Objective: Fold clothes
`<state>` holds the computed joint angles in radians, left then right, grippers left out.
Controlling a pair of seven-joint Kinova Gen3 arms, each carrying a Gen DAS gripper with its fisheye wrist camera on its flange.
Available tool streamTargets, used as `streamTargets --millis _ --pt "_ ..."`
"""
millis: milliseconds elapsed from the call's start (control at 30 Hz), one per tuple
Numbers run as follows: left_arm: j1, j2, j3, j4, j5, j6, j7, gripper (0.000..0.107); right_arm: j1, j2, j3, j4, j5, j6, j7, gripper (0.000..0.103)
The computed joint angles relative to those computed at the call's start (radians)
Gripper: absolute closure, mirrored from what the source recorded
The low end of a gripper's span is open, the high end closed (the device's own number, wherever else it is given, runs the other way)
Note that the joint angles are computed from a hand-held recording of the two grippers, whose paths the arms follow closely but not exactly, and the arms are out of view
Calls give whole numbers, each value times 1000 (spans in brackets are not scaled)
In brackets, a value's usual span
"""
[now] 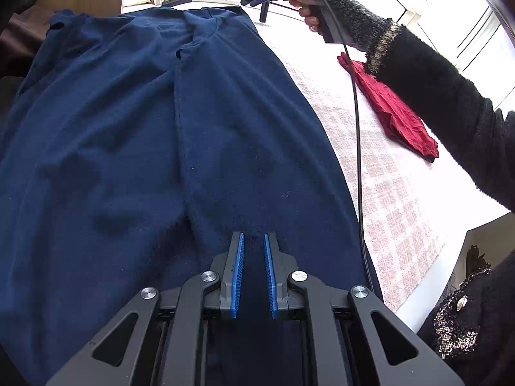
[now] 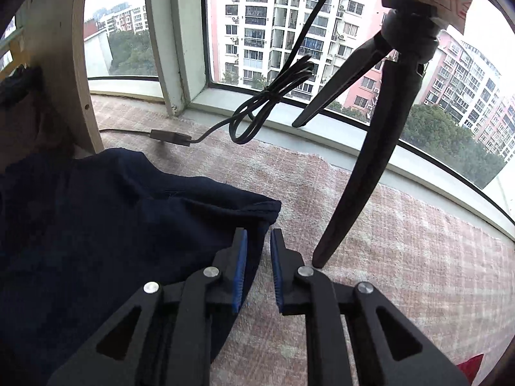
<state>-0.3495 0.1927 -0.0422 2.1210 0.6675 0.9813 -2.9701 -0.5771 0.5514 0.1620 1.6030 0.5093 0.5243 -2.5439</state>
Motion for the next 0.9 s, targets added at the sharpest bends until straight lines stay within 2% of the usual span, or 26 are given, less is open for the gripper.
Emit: streamTargets --millis 100,167,233,333,400,533,600,700,767,833,900 --pt "-9 7 -3 -2 8 11 -8 95 78 -59 -126 101 -88 -112 72 88" --pt "-24 12 -12 -18 -3 35 -10 95 103 -44 -199 113 -142 -123 153 88" --pt "-25 1 -18 -22 -29 36 7 95 60 -9 -200 75 -131 -71 185 88" --pt "-74 -57 -59 -19 -56 53 -15 95 -53 19 -112 21 -99 4 171 88" --pt "-132 -99 -109 -32 -62 88 -48 94 -44 -20 -108 52 -145 -11 163 88" --pt "-271 -124 -226 -95 -75 140 -95 88 -130 -157 -33 174 -106 -76 34 88" --pt "-348 -98 -269 -143 -78 160 -121 86 -147 -216 -46 204 -79 -64 -24 88" --pt "-451 -42 -293 -212 -80 169 -151 85 -177 -276 -86 196 -48 15 -94 88" --pt "-520 2 -295 -262 -73 179 -194 85 -226 -304 -101 170 7 85 -173 83" --pt "-589 57 -285 -319 -58 223 -243 85 -267 -322 -122 136 56 154 -248 73" --pt "-652 115 -265 -386 -40 274 -276 85 -304 -338 -149 94 101 229 -316 73"
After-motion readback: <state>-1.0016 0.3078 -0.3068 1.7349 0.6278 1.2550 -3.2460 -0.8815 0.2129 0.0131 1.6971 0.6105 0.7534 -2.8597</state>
